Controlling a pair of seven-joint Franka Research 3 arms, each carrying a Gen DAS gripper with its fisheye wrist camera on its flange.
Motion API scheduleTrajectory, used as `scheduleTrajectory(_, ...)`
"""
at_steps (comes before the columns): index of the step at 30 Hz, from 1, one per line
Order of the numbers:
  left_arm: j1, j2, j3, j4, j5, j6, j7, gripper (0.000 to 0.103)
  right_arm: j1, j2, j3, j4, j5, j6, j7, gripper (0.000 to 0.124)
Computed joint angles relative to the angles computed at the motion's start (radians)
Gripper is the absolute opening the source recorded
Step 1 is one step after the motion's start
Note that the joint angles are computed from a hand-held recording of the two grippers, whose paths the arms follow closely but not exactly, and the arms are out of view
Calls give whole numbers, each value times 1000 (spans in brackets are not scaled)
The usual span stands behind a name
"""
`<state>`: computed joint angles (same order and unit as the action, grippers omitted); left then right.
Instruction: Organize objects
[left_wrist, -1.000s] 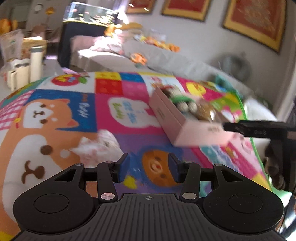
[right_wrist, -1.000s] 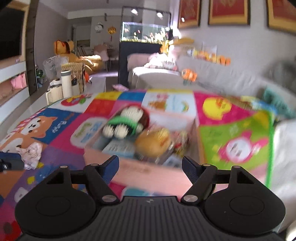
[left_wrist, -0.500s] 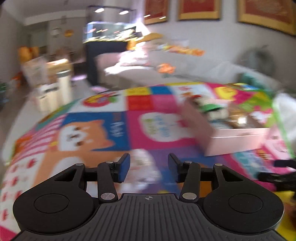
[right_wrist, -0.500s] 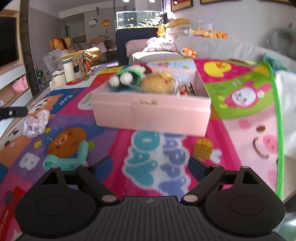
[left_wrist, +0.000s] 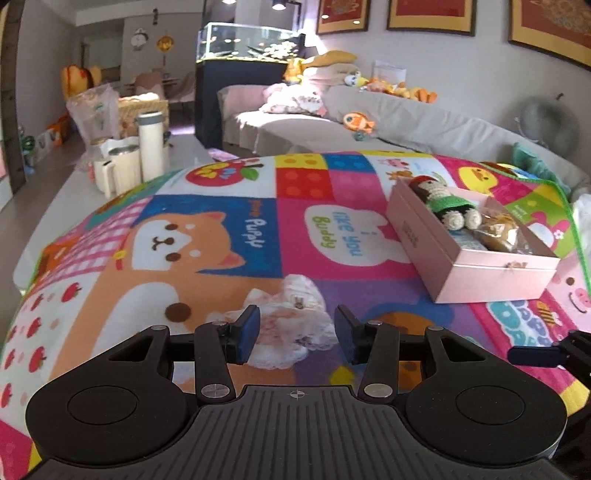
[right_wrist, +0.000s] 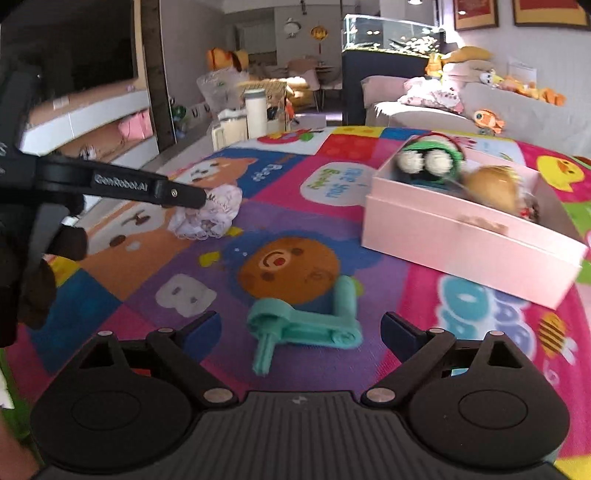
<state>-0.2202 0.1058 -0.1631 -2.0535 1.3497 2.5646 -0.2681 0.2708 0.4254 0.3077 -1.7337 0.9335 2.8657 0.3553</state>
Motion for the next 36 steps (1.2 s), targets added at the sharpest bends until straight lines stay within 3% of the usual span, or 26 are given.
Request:
scheduleTrajectory(2, 3, -4, 1, -6, -20, -7, 8, 49, 44, 18, -47, 20, -85, -11, 97, 71)
scheduleTrajectory(6, 10, -4, 4, -14, -40, -3, 23, 49, 9, 14, -22, 10, -65, 26, 113, 71)
scheduleTrajectory(12, 12, 17, 8, -6, -58, 7, 29, 49, 12, -17, -74, -59, -164, 139, 220, 71)
scheduleTrajectory(15, 11, 42, 14, 12, -67, 21, 41, 49, -46, -40, -32, -104, -158, 177, 208, 76)
scheduleTrajectory(17, 7, 65, 20, 34, -59, 38, 46, 49, -92, -46, 11, -117, -110, 185, 184, 86)
scheduleTrajectory(23, -12, 143, 42, 111, -59, 102, 97, 48, -78, -34, 3, -112, -128, 211, 225, 92)
scheduleTrajectory(25, -19, 163, 51, 128, -54, 141, 112, 39, -74, -30, 3, -112, -146, 222, 238, 92)
scheduleTrajectory(27, -19, 173, 62, 134, -23, 235, 119, 31, -62, -31, -9, -117, -175, 229, 265, 92)
scheduleTrajectory(30, 15, 201, 67, 133, -58, 484, 203, 32, -43, -31, -31, -119, -233, 220, 308, 93)
scheduleTrajectory(33, -14, 200, 83, 127, -75, 521, 276, 32, -47, -33, -28, -117, -277, 178, 317, 93)
scheduleTrajectory(36, -52, 194, 113, 125, -86, 532, 285, 32, -133, -39, 62, -104, -190, 77, 203, 93)
